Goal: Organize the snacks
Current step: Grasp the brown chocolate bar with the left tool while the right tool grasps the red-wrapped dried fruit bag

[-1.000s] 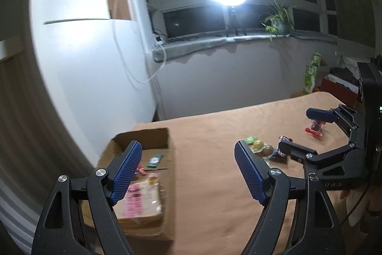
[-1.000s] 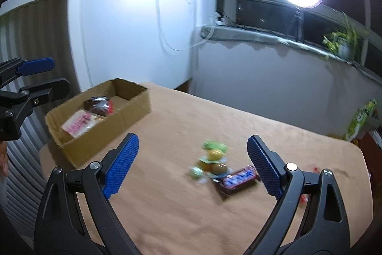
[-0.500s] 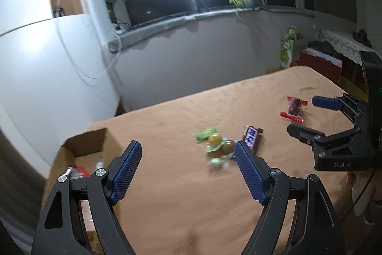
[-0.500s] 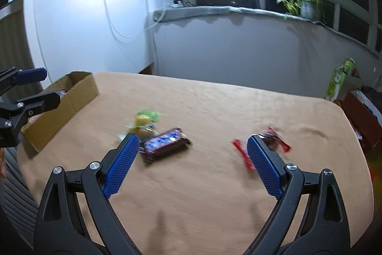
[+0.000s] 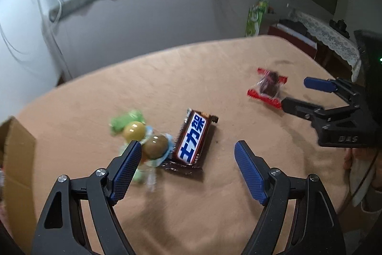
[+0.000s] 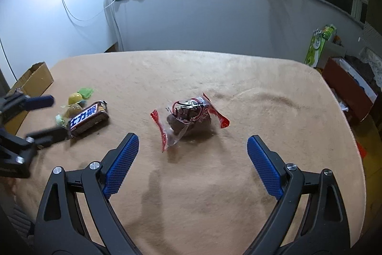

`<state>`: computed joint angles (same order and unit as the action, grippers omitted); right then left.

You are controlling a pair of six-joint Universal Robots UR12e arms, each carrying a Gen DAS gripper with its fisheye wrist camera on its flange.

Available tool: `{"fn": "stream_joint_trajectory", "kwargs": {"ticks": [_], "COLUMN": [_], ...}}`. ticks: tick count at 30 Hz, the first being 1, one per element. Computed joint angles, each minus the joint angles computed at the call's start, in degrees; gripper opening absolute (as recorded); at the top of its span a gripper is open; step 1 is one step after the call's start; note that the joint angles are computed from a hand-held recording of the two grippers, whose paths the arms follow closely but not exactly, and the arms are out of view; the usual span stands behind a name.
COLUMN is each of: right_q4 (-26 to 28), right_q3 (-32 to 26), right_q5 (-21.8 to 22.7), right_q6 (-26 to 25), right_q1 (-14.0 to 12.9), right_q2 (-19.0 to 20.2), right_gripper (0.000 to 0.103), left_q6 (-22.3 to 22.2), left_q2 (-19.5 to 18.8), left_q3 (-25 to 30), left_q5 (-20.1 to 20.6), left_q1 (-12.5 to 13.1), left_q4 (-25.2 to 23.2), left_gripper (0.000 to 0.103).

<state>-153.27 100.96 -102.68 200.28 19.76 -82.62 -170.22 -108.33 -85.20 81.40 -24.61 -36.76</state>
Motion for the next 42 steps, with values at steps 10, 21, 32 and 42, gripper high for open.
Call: {"fn": "stream_joint_trajectory", "kwargs": {"ticks": [10, 21, 32, 42], "right_q4": [3.97, 1.42, 0.72, 0.24], "right_q3": [-3.76, -3.54, -3.34, -3.06], "right_q5": [7.22, 9.85, 9.17, 9.64], "right_q6": [-3.11, -3.23, -3.34, -3.12], "right_q1": [-2.34, -3.27, -3.04, -3.19], "right_q2": [2.98, 3.63, 3.64, 3.51], "right_gripper": [0.094, 0.05, 0.049, 0.049], "left_q6": [-1.08, 1.06, -0.09, 0.95], "left_q2": [-1.98, -2.58, -0.04, -0.8], "left_q3": [2.4, 2.59, -0.12, 0.51], "left_q5": [-0.98, 2.93, -0.62, -0.26], "left_q1": [0.26, -0.88, -0.14, -1.4], "left_q4": [-1.22, -0.15, -0.82, -2.63], "left_gripper": [0.056, 0.056, 0.043, 0.027]}}
